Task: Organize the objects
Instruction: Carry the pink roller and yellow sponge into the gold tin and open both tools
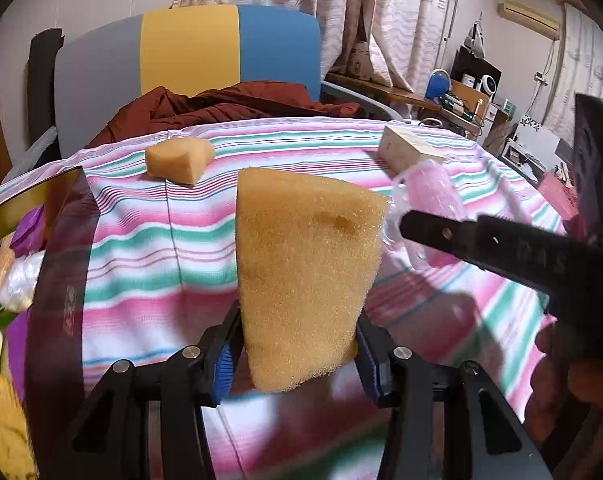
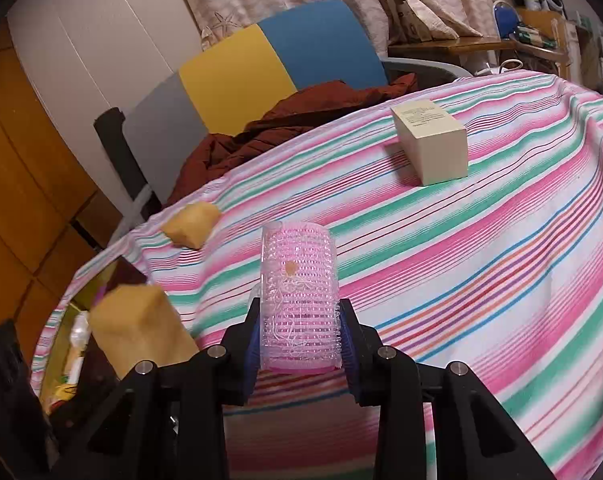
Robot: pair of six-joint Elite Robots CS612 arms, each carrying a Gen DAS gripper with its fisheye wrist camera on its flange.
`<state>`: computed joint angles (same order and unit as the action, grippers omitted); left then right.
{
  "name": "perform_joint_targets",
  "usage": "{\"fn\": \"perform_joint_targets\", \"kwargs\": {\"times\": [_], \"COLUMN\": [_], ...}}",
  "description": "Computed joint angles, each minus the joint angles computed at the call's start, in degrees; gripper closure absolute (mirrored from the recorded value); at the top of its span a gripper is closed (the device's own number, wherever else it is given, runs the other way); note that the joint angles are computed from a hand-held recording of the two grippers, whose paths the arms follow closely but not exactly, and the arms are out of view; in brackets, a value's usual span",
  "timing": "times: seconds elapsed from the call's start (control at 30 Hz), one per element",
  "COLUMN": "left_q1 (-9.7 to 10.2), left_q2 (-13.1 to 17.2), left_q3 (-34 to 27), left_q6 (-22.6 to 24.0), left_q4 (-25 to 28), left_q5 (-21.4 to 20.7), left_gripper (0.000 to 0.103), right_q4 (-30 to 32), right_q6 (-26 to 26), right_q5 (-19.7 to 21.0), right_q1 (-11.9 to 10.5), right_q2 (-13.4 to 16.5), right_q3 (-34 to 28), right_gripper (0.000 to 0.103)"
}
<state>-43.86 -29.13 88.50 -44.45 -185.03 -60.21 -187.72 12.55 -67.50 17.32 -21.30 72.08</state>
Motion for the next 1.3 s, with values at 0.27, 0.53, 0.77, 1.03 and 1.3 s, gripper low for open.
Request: {"fn": "perform_joint_targets", "kwargs": {"times": [0.27, 0.53, 0.77, 1.03, 1.3], "left_q1": [-1.15, -2.50, -2.78, -1.88, 0.47], "left_q2": [-3.16, -6.64, -9.70, -12.59, -14.69], "left_q3": [4.93, 11.09, 17.62, 23.99, 28.82], "left_q6": [-1.64, -3.17, -9.30, -16.51, -23.81], "left_q4": [-3.40, -7.13, -9.35, -8.51, -6.88], "left_q5": [0.09, 3.37, 6.54, 10.83, 11.88], "left_gripper": [0.053, 0.053, 0.053, 0.053, 0.053], "right_q4": [-2.60, -3.14, -0.69, 4.00, 8.85], "right_q6": [0.64, -0.54, -3.06, -9.01, -17.13], "right_q5": [3.24, 7.69, 12.14, 17.31, 18.08], "right_q1": [0.48, 1.54, 3.15, 5.50, 7.65], "right_q2": [-1.95, -3.42, -4.09, -4.77, -5.91], "right_q3": [3.25, 5.08, 4.91, 4.17, 5.26], "right_gripper": [0.068, 0.068, 0.068, 0.068, 0.068]}}
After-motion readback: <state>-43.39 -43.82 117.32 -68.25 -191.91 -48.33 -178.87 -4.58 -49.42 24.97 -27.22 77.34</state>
